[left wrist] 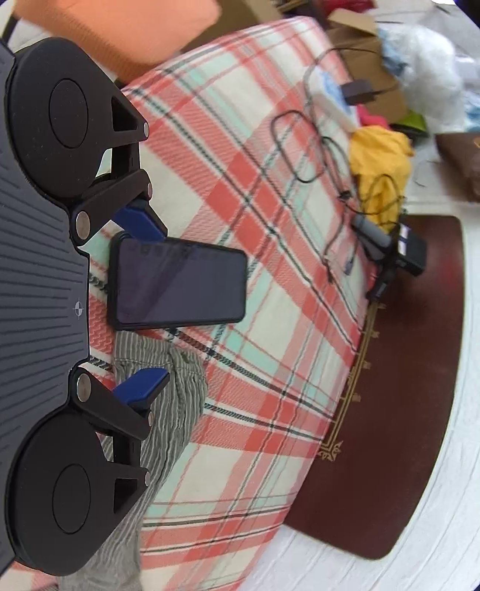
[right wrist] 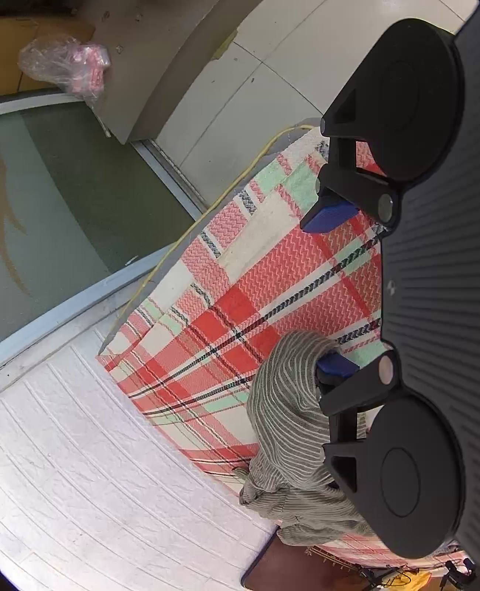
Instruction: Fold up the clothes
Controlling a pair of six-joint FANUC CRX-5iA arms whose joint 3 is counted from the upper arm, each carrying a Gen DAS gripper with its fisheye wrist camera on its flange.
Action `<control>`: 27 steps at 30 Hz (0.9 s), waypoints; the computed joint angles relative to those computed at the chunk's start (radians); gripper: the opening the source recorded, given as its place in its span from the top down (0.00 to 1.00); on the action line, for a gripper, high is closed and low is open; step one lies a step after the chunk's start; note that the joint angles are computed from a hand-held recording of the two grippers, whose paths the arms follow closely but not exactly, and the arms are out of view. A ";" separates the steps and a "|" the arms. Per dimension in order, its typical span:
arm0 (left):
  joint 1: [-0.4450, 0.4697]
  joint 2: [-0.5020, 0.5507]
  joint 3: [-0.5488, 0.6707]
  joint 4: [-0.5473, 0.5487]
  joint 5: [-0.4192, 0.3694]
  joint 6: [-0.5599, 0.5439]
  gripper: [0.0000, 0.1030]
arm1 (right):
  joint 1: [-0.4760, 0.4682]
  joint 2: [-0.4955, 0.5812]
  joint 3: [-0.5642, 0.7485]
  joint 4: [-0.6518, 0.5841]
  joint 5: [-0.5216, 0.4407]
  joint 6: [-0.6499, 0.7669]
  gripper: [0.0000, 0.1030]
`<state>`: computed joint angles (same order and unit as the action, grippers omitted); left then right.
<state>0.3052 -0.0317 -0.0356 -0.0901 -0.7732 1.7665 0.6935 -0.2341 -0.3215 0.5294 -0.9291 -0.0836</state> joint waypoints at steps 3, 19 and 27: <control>-0.030 -0.007 0.001 0.003 0.023 -0.084 0.18 | -0.018 -0.048 -0.037 -0.029 0.074 -0.022 0.28; -0.408 0.436 0.338 0.595 0.122 -0.902 0.15 | 0.029 -0.026 -0.038 0.218 0.179 -0.033 0.24; -0.480 0.657 0.640 0.608 -0.002 -0.891 0.14 | -0.026 0.217 0.276 -0.102 0.270 0.521 0.24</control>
<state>-0.1749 0.6257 0.6049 0.5183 -0.7755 0.8760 0.6672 -0.0175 -0.0452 0.4272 -0.6593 0.4377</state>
